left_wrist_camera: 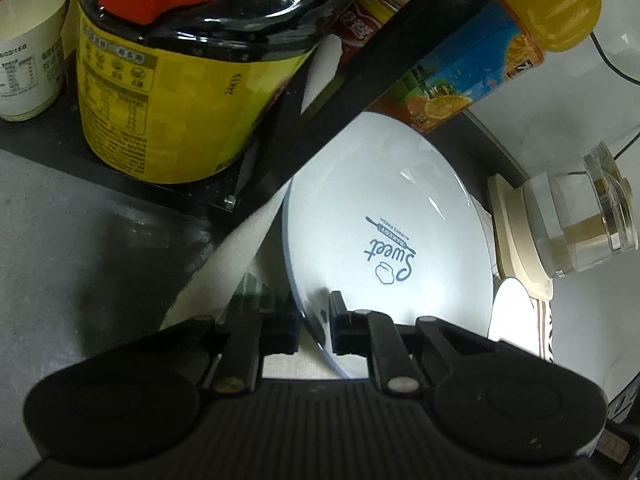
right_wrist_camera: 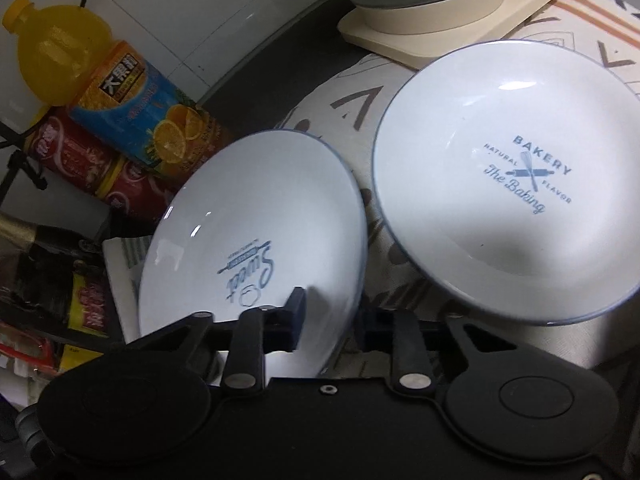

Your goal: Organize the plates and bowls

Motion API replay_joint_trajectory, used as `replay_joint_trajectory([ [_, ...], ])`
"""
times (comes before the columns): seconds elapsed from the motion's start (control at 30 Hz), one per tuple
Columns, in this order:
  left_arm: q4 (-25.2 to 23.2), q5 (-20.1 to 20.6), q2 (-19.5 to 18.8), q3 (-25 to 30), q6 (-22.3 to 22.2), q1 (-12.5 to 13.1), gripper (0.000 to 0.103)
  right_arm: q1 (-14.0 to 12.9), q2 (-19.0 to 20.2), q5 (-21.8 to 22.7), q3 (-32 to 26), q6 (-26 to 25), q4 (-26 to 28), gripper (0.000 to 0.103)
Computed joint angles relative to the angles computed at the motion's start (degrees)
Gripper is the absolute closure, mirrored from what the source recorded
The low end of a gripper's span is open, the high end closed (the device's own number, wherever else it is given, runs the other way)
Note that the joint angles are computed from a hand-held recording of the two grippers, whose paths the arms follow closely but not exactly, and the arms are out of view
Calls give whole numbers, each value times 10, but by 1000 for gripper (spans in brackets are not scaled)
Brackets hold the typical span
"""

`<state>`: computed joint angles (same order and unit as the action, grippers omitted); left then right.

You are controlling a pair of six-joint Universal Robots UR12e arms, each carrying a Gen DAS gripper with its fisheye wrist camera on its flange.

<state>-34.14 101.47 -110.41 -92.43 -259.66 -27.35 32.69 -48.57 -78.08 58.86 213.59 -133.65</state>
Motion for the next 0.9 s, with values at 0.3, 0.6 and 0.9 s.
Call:
replay_joint_trajectory([
  [0.3, -13, 8, 12, 0, 12, -3, 92, -2, -16, 17, 15, -16, 2, 93],
  [0.6, -25, 19, 23, 1, 5, -18, 91, -2, -41, 21, 42, -21, -17, 93],
  [0.9, -36, 50, 37, -2, -18, -41, 91, -3, -72, 29, 83, -43, -40, 92],
])
